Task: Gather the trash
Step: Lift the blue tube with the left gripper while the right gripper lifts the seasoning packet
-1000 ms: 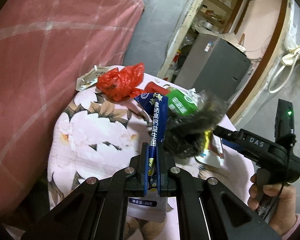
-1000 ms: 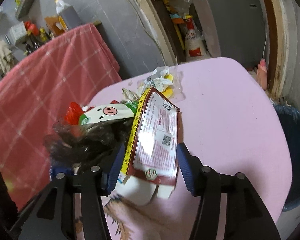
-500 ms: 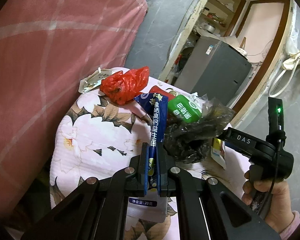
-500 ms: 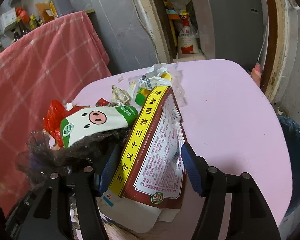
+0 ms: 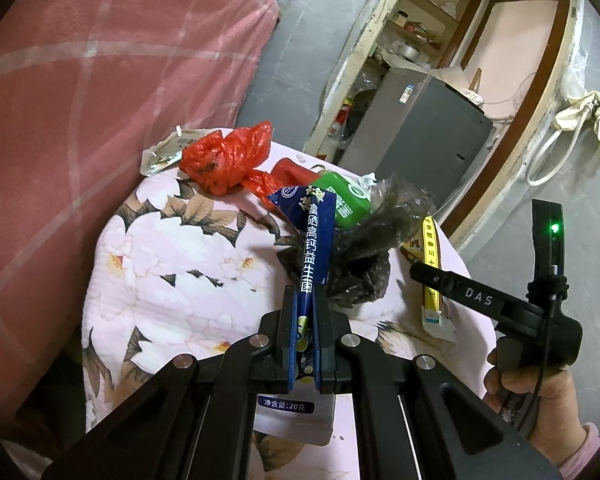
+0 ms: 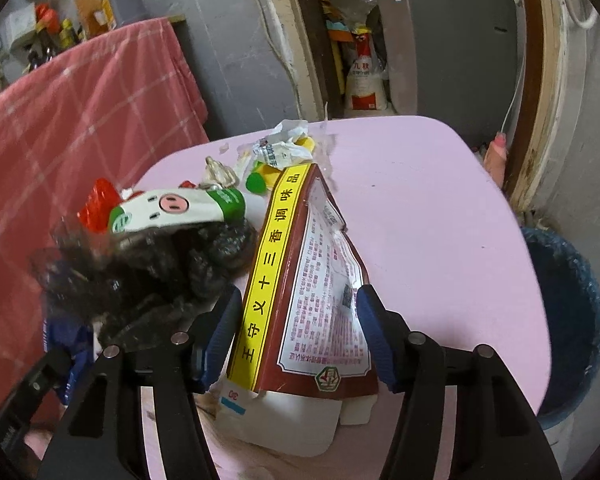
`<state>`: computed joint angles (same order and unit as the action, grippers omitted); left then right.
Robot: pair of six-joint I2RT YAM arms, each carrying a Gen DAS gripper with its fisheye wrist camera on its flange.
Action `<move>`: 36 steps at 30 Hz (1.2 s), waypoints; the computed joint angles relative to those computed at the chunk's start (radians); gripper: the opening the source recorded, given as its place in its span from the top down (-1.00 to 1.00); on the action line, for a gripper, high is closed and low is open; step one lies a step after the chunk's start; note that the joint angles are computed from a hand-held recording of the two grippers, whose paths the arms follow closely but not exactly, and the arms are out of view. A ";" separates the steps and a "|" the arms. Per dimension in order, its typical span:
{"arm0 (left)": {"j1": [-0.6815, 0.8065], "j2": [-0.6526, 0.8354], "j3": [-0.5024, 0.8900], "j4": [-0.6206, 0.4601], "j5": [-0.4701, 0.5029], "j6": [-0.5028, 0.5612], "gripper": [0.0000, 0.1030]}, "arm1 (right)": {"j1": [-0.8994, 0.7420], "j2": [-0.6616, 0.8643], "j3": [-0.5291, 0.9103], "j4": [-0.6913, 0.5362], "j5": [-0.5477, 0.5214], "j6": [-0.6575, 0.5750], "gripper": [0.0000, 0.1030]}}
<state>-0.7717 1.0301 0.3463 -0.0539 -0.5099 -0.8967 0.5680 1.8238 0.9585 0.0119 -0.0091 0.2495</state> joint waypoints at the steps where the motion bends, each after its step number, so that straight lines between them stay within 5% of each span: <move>1: -0.005 0.004 0.000 0.000 -0.003 -0.002 0.92 | 0.003 -0.001 -0.003 0.001 0.009 -0.010 -0.09; 12: -0.020 0.012 -0.004 -0.001 -0.012 -0.025 0.92 | 0.055 -0.039 -0.074 0.046 0.111 -0.098 0.05; 36: -0.247 0.092 0.031 -0.051 -0.237 -0.169 0.92 | 0.019 -0.296 -0.431 0.313 0.063 -0.210 0.18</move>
